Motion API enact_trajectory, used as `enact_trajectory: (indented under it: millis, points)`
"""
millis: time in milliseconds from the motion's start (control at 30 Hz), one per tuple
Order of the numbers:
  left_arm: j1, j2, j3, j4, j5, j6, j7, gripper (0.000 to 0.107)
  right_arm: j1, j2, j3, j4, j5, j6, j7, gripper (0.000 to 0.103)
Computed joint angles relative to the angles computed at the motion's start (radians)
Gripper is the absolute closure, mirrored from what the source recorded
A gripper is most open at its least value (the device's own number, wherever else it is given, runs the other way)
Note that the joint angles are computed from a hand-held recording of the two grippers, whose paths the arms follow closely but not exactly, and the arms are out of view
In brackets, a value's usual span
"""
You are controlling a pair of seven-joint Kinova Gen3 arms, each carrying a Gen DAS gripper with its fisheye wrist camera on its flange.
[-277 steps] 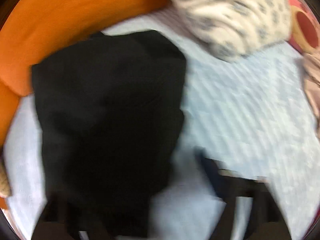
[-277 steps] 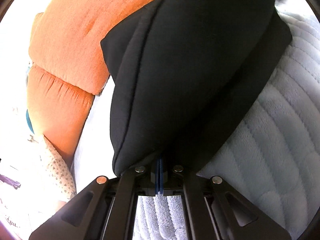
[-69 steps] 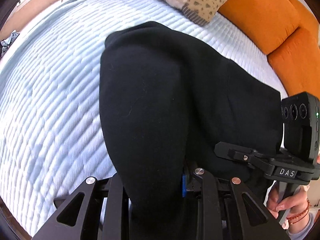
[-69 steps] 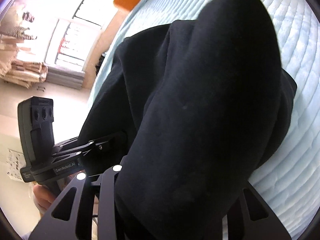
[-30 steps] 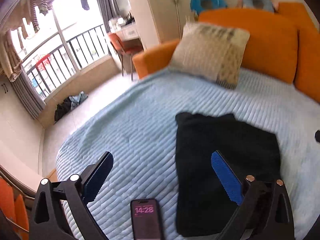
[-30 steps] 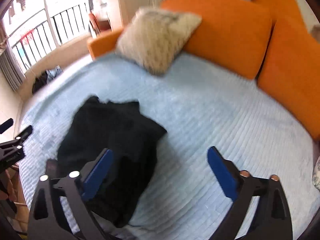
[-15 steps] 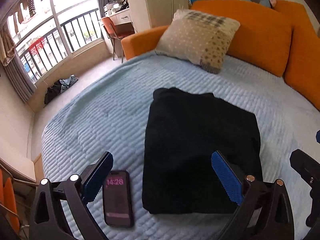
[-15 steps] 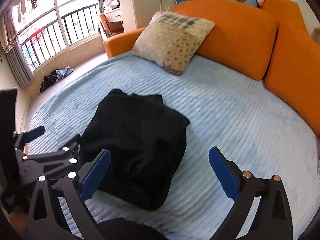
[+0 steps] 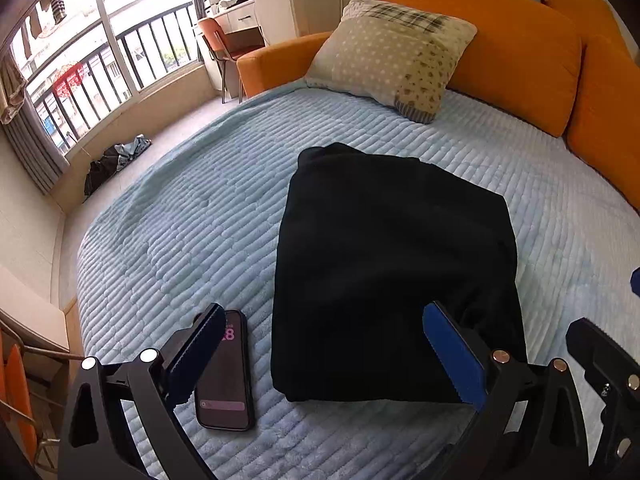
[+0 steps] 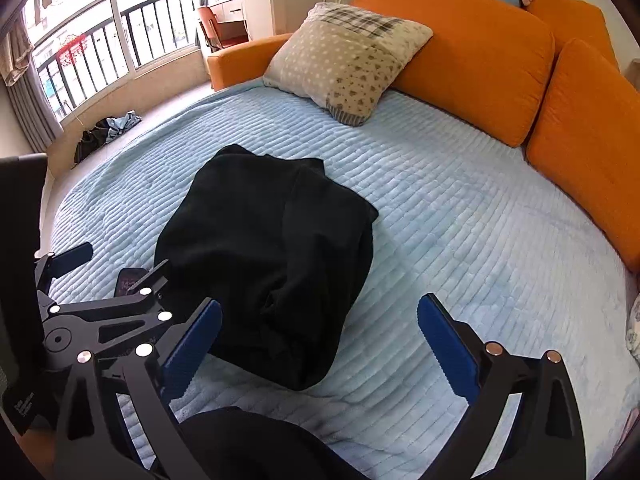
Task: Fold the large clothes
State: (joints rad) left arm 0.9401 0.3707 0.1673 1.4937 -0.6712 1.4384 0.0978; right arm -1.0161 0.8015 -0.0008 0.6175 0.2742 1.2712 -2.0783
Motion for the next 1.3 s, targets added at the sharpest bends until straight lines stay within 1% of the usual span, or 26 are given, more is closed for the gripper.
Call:
enact_trajectory:
  millis: [67,267,433,800,1167,1300]
  points:
    - [-0.002,0.002,0.001,-0.002,0.004,-0.001,-0.005,0.008,-0.001,0.009,0.002,-0.014,-0.001,0.022,0.001,0.006]
    - [-0.004,0.006,-0.001,-0.006,0.013,0.000,-0.013,0.008,0.006,0.012,-0.001,-0.008,-0.012,0.032,-0.002,0.006]
    - [-0.010,0.000,0.000,0.007,0.024,-0.024,-0.015,0.008,0.007,0.021,-0.001,-0.019,-0.016,0.053,0.003,0.006]
    - [-0.013,0.006,-0.004,0.009,0.002,-0.054,-0.045,0.008,0.014,0.018,0.000,0.002,-0.013,0.056,-0.014,0.006]
    - [-0.032,0.011,-0.009,0.020,0.023,-0.104,-0.075,0.008,0.020,0.035,0.002,-0.016,-0.017,0.079,-0.018,0.006]
    - [-0.030,0.022,-0.014,0.012,0.020,-0.109,-0.090,0.008,0.023,0.035,0.005,-0.010,-0.016,0.079,-0.025,0.006]
